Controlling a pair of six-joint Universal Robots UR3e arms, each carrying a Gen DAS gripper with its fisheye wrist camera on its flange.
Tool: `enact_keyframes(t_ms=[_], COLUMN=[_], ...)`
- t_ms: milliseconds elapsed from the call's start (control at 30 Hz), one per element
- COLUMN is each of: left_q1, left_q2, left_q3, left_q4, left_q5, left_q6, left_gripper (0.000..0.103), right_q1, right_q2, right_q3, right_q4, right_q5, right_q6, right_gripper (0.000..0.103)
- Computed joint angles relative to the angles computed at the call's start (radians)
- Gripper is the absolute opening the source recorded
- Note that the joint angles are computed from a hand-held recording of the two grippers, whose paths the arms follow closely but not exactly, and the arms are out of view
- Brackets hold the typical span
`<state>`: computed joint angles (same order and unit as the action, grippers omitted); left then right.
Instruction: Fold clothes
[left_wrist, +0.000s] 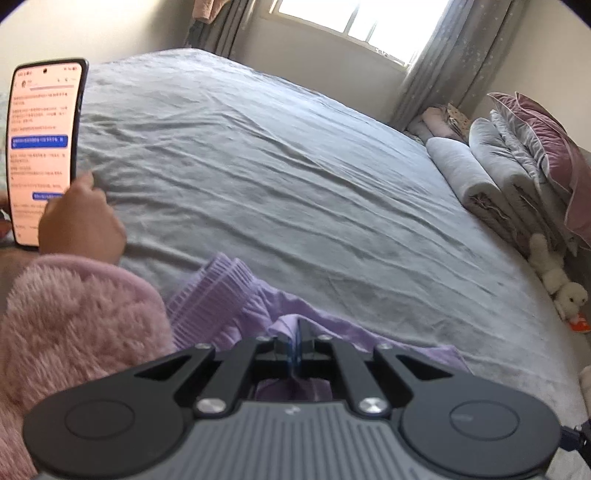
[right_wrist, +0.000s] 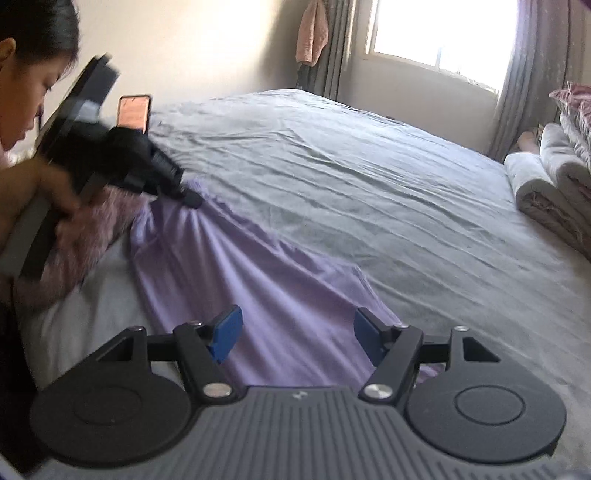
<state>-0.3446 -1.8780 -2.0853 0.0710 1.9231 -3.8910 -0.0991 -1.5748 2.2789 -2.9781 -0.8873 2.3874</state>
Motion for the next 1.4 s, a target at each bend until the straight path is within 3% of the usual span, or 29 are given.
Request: enact_keyframes(t_ms=[333, 467, 600, 900, 1033, 1100, 1200, 1300, 1400], left_q1=[-0.012, 0.005, -0.006, -0.022, -0.047, -0.072, -0.123, -0.146, -0.194], left_q2=[0.018, 0.045, 0.071, -0.011, -0.081, -0.103, -0.108, -0.091, -0.107], left_q3=[0.006, -0.034, -0.083, -0.108, -0.016, 0.034, 0.087, 0.074, 0.093], left_q4=[-0.079, -0.075, -0.007, 0.199, 0.060, -0.028, -0.109, -0.074, -0.045], left_q5=[0.144, 0.107, 0.095, -0.031, 0.065, 0.150, 0.246, 0.214, 0.181], left_q6=[0.012, 0.019, 0.023, 0.129, 0.095, 0.059, 0.050, 0.085, 0.135], left_gripper=[0.001, 0.002, 0.018, 0.018, 0.016, 0.005, 0.011, 0.024, 0.024], right_q1=[0.052, 0.057, 0.062, 0.063, 0.060, 0.043, -0.013, -0.087, -0.145], right_q2=[0.167, 0.210, 0.227, 0.241, 0.250, 0.254, 0.254, 0.245, 0.219], right_q3=[-0.185, -0.237, -0.263, -0.289, -0.261, -0.264, -0.287, -0.312, -0.316], right_q4=[0.035, 0.083, 0.092, 0.099, 0.022, 0.019, 0.054, 0.125, 0.229], right_q5=[-0.027, -0.047, -0.043, -0.004, -0.079, -0.103, -0.111, -0.090, -0.053], right_q6=[0.179, 0.211, 0.224, 0.274, 0.249, 0.247, 0.277, 0.320, 0.304], right_gripper=[0.070, 0.070, 0.070, 0.070, 0.070, 0.070, 0.070, 0.070, 0.070])
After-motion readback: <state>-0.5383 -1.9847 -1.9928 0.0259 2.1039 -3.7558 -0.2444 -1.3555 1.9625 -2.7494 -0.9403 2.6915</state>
